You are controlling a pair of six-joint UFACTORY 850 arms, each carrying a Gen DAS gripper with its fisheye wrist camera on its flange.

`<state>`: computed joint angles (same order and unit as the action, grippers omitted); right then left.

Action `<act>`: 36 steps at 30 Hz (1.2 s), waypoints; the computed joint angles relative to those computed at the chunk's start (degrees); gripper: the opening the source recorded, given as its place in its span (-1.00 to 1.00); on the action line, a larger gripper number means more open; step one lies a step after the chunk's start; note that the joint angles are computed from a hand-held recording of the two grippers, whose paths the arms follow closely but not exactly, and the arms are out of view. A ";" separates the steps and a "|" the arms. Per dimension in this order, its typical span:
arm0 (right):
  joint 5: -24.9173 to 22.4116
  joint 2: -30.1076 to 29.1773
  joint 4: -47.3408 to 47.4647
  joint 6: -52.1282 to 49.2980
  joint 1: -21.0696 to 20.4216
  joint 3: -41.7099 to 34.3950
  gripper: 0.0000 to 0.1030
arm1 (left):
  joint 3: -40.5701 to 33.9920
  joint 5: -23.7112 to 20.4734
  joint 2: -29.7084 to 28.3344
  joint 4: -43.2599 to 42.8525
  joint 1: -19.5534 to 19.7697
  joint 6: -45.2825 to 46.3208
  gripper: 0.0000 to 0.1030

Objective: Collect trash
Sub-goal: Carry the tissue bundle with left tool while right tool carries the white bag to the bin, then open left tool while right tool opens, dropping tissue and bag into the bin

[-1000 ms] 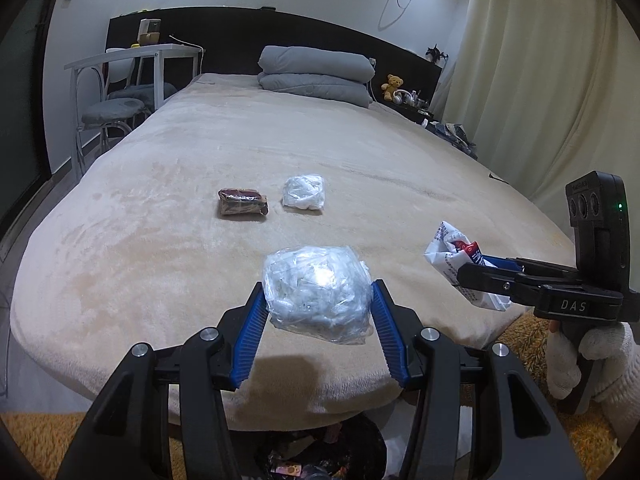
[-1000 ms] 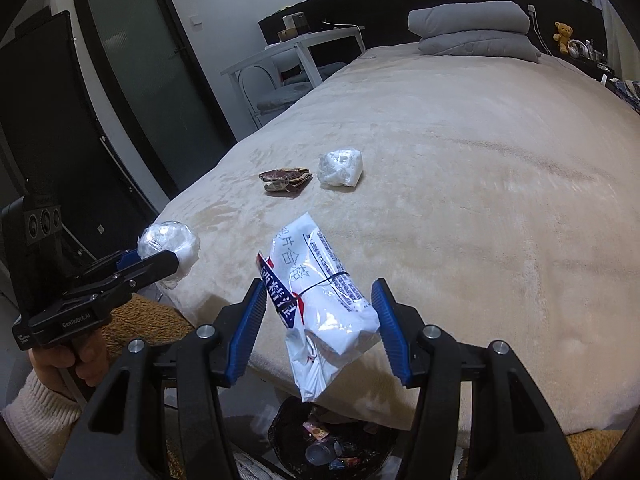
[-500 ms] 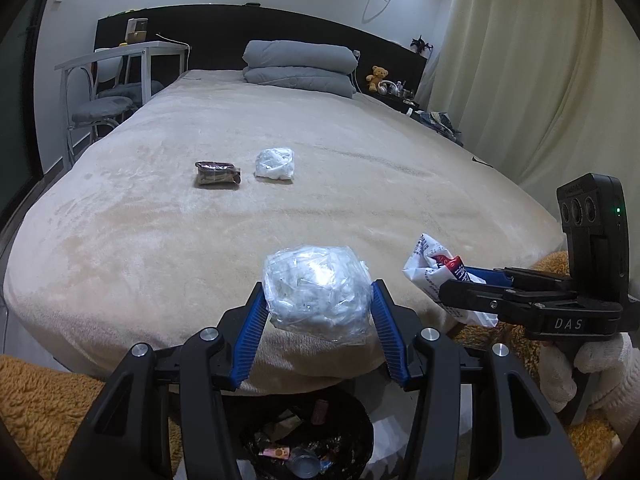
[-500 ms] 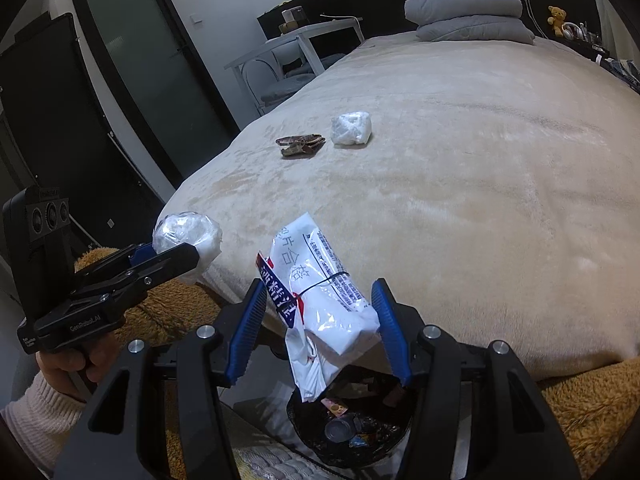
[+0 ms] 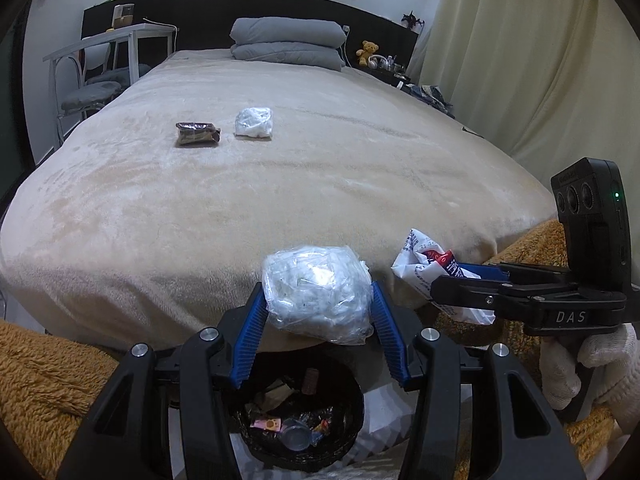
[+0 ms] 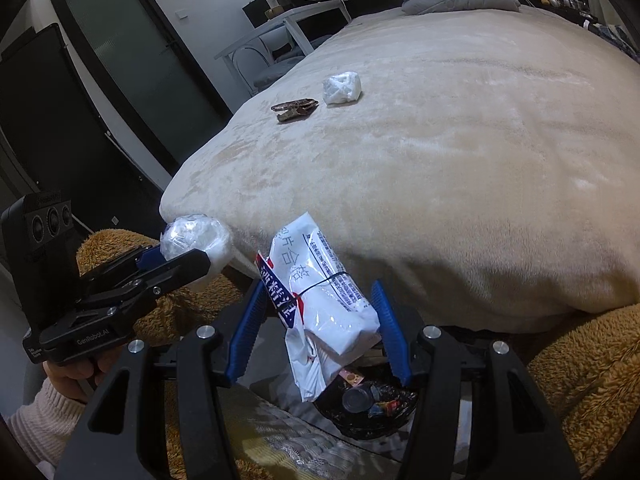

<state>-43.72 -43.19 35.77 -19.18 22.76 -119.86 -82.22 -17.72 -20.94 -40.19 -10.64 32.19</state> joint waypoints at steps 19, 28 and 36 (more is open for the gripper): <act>-16.13 -9.02 -5.69 12.09 -0.64 -10.17 0.07 | -6.00 -13.74 -6.56 14.61 -0.74 -15.03 -0.01; -22.88 -14.99 -8.95 19.02 -0.56 -17.89 0.08 | -12.93 -23.66 -13.04 20.93 -0.86 -22.58 0.01; -27.91 -20.26 -10.31 23.48 -0.17 -25.41 0.08 | -15.78 -28.49 -15.99 22.59 -0.86 -24.78 0.01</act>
<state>-71.63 -63.45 25.45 4.30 22.59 -145.26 -98.00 -46.22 -36.93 -17.60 -11.50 7.41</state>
